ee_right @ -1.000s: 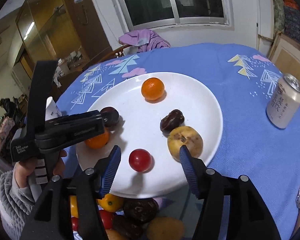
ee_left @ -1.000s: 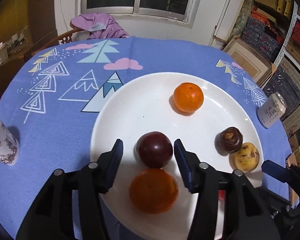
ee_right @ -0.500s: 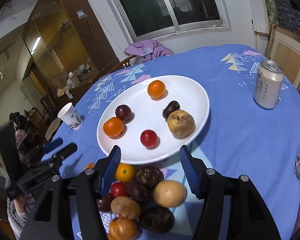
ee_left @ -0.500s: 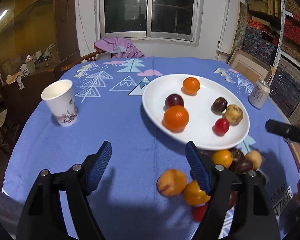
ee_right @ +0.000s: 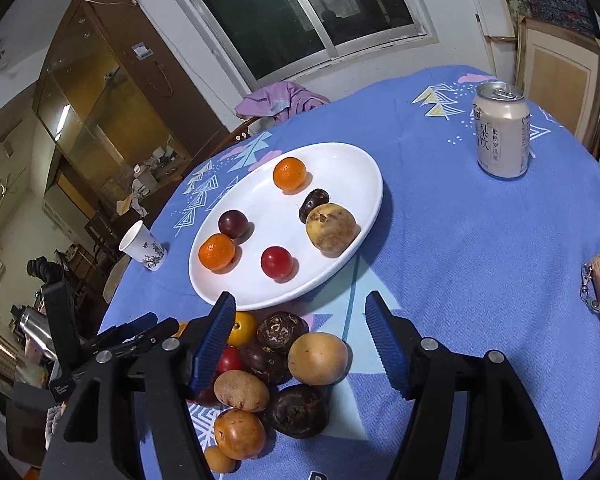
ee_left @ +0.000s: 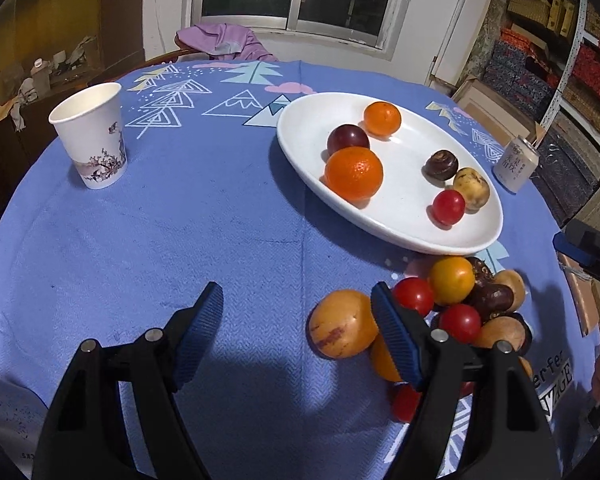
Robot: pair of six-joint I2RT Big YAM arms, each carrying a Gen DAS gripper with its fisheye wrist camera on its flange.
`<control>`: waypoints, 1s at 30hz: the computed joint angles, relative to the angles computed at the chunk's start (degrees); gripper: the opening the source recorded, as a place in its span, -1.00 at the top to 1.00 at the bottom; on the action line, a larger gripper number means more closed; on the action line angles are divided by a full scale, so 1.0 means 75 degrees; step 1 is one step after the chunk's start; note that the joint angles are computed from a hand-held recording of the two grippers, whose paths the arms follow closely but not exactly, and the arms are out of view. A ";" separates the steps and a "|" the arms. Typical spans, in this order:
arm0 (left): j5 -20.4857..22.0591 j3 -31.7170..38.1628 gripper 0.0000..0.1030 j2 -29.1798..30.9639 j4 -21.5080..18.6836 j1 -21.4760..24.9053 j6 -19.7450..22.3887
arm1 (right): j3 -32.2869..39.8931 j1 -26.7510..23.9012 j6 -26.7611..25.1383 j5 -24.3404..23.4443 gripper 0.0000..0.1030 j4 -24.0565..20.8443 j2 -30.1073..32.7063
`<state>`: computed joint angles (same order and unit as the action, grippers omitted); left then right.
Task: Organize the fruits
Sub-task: 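Move both tools back toward the fruit pile, then grasp a mottled yellow pear with the left tool while the right tool grasps a brown persimmon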
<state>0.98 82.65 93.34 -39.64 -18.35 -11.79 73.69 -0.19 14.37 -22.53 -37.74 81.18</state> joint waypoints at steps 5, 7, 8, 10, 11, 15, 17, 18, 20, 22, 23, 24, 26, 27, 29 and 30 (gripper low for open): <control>-0.0171 0.0071 -0.45 0.0124 -0.0098 -0.0145 0.0234 | 0.0009 0.0058 -0.0137 -0.0029 -0.32 -0.0052 0.0009; -0.0075 0.0099 -0.45 0.0171 -0.0119 -0.0116 0.0180 | 0.0024 0.0045 -0.0135 -0.0027 -0.32 -0.0087 0.0031; -0.0007 0.0119 -0.46 0.0180 -0.0156 -0.0096 0.0162 | 0.0025 0.0041 -0.0124 -0.0025 -0.32 -0.0094 0.0040; 0.0096 0.0125 -0.42 0.0191 -0.0167 -0.0071 0.0133 | 0.0033 0.0029 -0.0121 -0.0026 -0.32 -0.0112 0.0054; 0.0261 0.0129 -0.29 0.0195 -0.0171 -0.0046 0.0129 | 0.0036 0.0028 -0.0109 -0.0023 -0.32 -0.0114 0.0052; 0.0953 0.0119 0.02 0.0176 -0.0199 0.0057 0.0120 | 0.0026 -0.0014 -0.0057 -0.0048 -0.32 -0.0061 0.0019; 0.1018 0.0113 0.03 0.0191 -0.0183 0.0055 0.0083 | 0.0021 -0.0035 -0.0039 -0.0046 -0.32 -0.0049 -0.0017; 0.1140 0.0112 0.05 0.0202 -0.0175 0.0072 0.0045 | 0.0002 -0.0047 -0.0034 -0.0108 -0.32 -0.0010 -0.0046; 0.1209 0.0089 0.04 0.0211 -0.0139 0.0085 -0.0033 | -0.0036 -0.0051 -0.0061 -0.0129 -0.32 0.0077 -0.0096; 0.1220 0.0143 -0.08 0.0301 -0.0165 0.0116 -0.0099 | 0.0030 -0.0079 -0.0057 -0.0208 -0.32 -0.0025 -0.0015; 0.1318 0.0149 -0.11 0.0331 -0.0153 0.0156 -0.0189 | 0.0048 -0.0108 0.0006 -0.0287 -0.32 -0.0059 0.0020; 0.1381 0.0156 -0.11 0.0332 -0.0165 0.0173 -0.0186 | 0.0056 -0.0132 0.0035 -0.0344 -0.32 -0.0075 0.0033; 0.1222 0.0106 -0.11 0.0305 -0.0101 0.0123 -0.0144 | 0.0058 -0.0157 0.0064 -0.0356 -0.32 -0.0062 0.0045; 0.1104 0.0075 -0.11 0.0279 -0.0080 0.0082 -0.0162 | 0.0050 -0.0171 0.0080 -0.0371 -0.32 -0.0054 0.0041; 0.1035 0.0019 -0.08 0.0234 -0.0048 0.0067 -0.0234 | 0.0037 -0.0179 0.0099 -0.0401 -0.32 -0.0031 0.0033; 0.1004 -0.0003 -0.07 0.0217 -0.0017 0.0056 -0.0242 | 0.0039 -0.0183 0.0112 -0.0410 -0.32 -0.0024 0.0040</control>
